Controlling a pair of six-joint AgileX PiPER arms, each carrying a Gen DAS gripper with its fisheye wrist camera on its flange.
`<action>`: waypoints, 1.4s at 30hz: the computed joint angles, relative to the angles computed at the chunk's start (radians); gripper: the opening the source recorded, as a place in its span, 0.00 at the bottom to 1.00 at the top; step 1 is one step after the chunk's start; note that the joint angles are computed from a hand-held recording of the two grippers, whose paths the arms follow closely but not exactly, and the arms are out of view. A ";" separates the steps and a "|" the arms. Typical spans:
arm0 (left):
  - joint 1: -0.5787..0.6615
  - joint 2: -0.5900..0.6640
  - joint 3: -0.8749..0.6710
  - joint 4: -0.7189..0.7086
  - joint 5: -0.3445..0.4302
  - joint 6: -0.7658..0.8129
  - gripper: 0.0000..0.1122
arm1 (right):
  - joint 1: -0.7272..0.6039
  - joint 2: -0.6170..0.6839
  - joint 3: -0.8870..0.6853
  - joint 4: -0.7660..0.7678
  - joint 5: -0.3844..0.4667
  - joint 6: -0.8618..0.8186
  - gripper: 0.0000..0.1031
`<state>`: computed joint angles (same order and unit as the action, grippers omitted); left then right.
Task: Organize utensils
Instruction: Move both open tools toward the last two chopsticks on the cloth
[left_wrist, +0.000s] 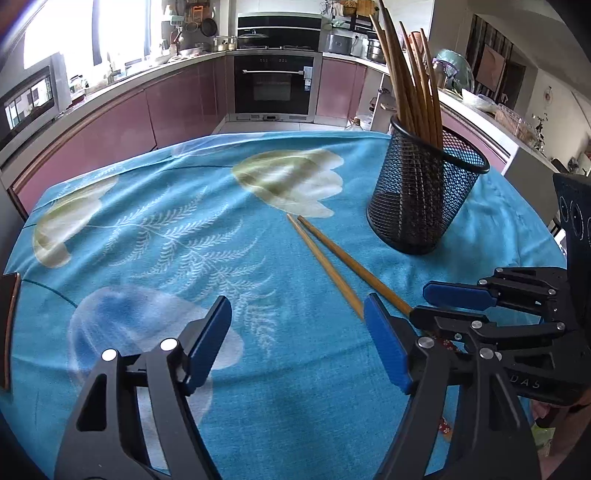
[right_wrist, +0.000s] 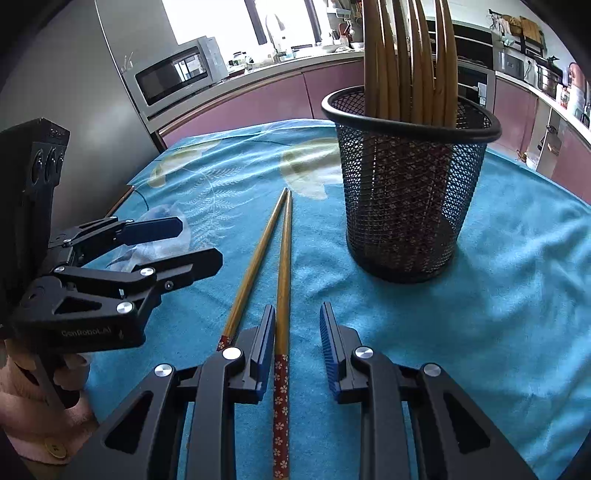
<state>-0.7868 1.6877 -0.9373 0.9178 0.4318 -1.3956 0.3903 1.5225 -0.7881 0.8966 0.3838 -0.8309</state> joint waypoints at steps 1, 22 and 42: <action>-0.001 0.010 -0.008 -0.011 -0.006 0.016 0.64 | -0.005 0.002 0.000 0.014 0.003 -0.012 0.22; 0.072 0.044 -0.016 -0.281 -0.129 0.289 0.36 | 0.020 0.035 -0.049 -0.099 -0.019 0.086 0.22; 0.081 0.081 -0.069 -0.416 -0.122 0.437 0.22 | 0.048 0.069 -0.083 -0.179 -0.049 0.145 0.22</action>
